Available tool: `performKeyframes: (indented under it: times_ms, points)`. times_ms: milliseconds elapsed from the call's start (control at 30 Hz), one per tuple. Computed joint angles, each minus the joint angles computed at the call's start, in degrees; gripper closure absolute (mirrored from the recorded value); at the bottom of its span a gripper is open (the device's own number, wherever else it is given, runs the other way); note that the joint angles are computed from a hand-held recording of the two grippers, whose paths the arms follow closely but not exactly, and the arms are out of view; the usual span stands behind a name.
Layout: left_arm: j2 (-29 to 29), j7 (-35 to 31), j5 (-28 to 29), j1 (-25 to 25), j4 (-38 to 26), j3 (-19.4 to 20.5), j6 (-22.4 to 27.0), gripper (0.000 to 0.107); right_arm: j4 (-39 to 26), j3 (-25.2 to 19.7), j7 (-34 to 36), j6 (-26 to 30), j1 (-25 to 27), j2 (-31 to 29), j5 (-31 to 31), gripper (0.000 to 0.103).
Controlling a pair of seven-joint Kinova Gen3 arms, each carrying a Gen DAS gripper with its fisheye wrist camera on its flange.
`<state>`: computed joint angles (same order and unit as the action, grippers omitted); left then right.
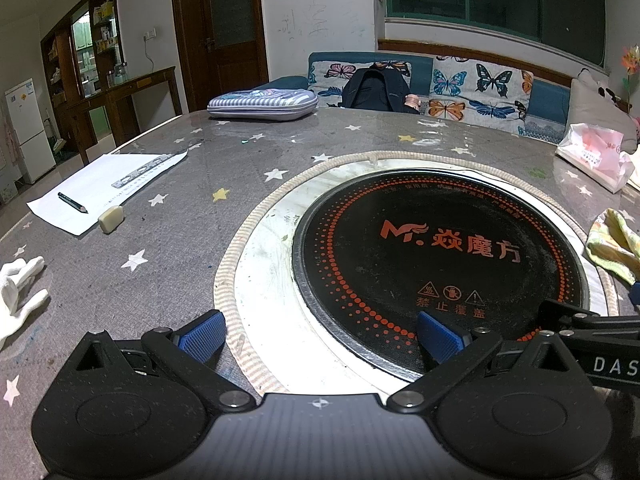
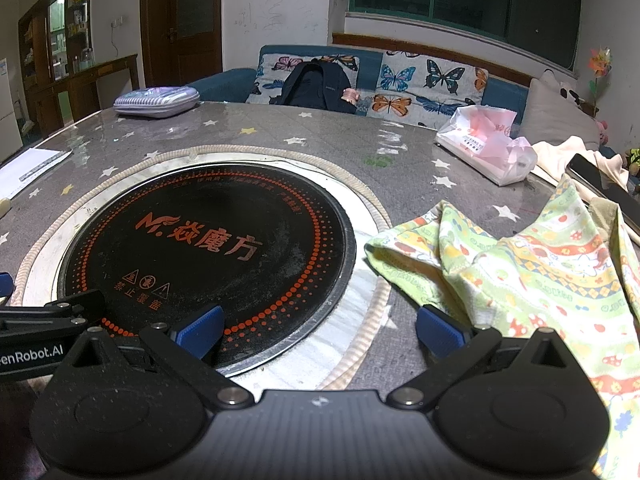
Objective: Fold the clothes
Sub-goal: 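Move both tools over the crumpled patterned shirt on the table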
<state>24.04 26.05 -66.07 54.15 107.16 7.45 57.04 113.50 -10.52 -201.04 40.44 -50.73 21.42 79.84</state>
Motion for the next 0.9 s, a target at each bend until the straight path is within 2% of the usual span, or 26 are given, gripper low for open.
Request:
performKeyframes:
  times_ms: [100,167,333,433,700,800,900]
  points:
    - [-0.6,-0.5,0.0,-0.4,0.5,0.2,-0.9,0.004,0.6,-0.6,2.1,-3.4,2.2,-1.9,-2.2,0.0]
    - [-1.3,-1.2,0.9,-0.1,0.5,0.5,-1.0,0.004,1.9,-0.2,0.6,-3.5,1.2,-3.8,-1.3,0.0]
    - [-2.5,-0.7,0.7,0.9,0.7,0.8,-0.2,0.004,4.9,-2.9,-2.5,0.4,-0.5,-8.2,2.4,0.0]
    - [-2.1,-2.3,0.9,2.4,-2.1,2.1,2.9,0.004,8.0,-5.2,-5.4,1.4,-0.1,-12.4,5.3,0.0]
    - [-4.4,-4.5,1.1,4.1,-3.4,4.3,2.1,0.004,17.2,-12.5,-8.5,9.9,-0.7,-22.8,8.2,0.0]
    - [-4.4,-5.5,1.2,5.3,-4.9,4.9,2.2,0.004,20.6,-15.1,-9.0,13.3,-1.7,-26.1,7.3,0.0]
    - [-4.5,-8.1,2.3,5.7,-6.6,5.4,1.0,0.004,21.9,-16.4,-5.0,13.1,-1.7,-30.0,3.0,0.0]
